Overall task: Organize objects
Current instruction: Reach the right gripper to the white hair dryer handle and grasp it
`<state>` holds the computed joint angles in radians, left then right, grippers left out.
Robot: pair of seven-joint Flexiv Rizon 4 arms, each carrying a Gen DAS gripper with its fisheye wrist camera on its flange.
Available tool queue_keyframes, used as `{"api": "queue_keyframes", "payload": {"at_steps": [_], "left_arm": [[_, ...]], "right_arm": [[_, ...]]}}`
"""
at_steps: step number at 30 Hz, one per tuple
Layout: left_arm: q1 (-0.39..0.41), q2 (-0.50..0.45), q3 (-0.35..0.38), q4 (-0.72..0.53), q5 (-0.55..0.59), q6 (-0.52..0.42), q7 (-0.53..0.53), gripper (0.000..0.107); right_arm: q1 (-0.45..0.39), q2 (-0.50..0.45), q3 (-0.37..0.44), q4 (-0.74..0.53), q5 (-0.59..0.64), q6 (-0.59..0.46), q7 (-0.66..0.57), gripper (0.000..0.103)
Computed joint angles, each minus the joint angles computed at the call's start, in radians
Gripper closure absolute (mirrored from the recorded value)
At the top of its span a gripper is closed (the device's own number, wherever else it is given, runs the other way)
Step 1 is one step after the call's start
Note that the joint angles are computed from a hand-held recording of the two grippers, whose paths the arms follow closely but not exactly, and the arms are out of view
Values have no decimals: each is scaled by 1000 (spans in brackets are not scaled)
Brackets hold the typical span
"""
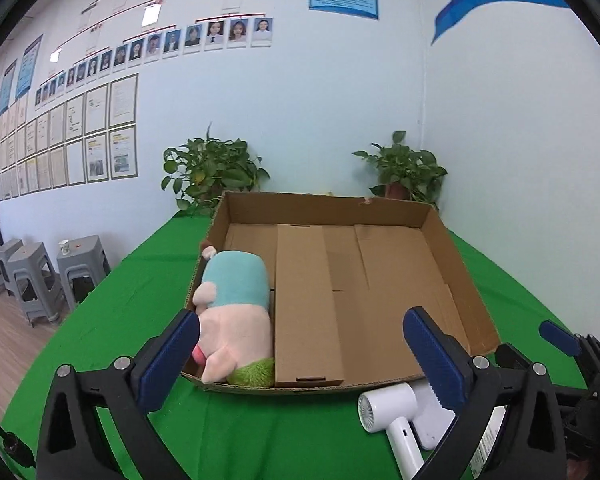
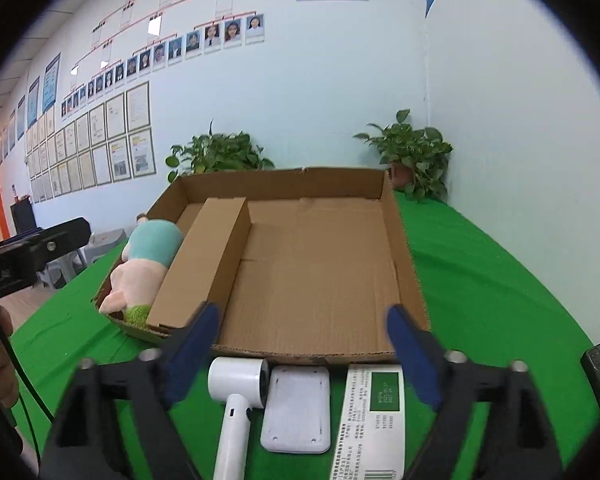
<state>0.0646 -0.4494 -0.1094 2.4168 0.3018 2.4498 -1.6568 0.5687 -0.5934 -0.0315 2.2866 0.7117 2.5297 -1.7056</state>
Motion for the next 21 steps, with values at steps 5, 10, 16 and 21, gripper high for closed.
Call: {"api": "queue_keyframes", "payload": {"at_steps": [5, 10, 16, 21], "left_arm": [[-46, 3, 18, 25, -47, 26, 36, 4], [-62, 19, 24, 41, -77, 11, 54, 4], [110, 38, -23, 44, 138, -97, -22, 4], [110, -18, 9, 91, 129, -100, 63, 4]], "right_arm": [[-51, 12, 33, 43, -82, -1, 57, 15], [-91, 18, 56, 87, -185, 23, 115, 14], [-160, -26, 101, 154, -335, 132, 186, 14], [-192, -92, 147, 234, -456, 197, 276, 14]]}}
